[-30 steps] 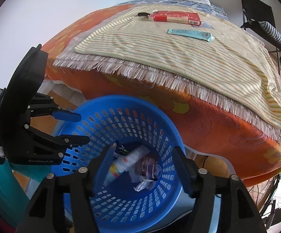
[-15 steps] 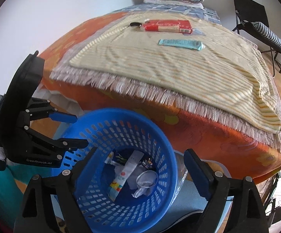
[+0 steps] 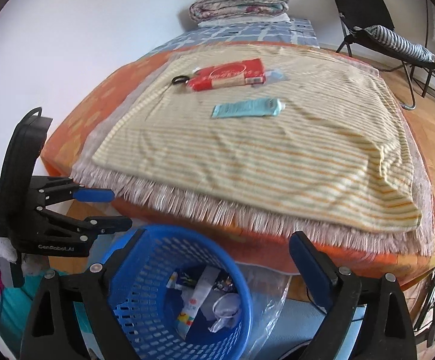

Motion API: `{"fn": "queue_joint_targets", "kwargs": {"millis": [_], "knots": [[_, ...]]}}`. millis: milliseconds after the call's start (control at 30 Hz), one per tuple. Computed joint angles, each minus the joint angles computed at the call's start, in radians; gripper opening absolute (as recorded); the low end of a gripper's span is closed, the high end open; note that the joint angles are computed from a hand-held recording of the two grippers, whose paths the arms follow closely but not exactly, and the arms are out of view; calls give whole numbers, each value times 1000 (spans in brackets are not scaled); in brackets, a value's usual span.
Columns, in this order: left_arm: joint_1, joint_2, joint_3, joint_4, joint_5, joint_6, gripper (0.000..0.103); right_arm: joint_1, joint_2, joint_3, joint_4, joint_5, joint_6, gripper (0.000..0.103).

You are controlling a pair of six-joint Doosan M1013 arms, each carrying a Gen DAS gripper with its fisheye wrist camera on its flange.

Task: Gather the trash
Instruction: 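Move both tools back over the towel toward the hair tie and tube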

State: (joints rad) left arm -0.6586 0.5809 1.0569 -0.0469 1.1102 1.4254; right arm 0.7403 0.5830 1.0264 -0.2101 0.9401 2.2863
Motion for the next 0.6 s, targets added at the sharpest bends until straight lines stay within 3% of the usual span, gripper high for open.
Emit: {"fn": "queue_joint_targets", "kwargs": {"millis": [300, 600], "knots": [[17, 45, -113, 32, 1, 0, 69, -42, 31, -67, 39, 6, -16, 94], [59, 130, -288, 99, 21, -73, 69, -103, 88, -164, 105, 9, 1, 93]]}}
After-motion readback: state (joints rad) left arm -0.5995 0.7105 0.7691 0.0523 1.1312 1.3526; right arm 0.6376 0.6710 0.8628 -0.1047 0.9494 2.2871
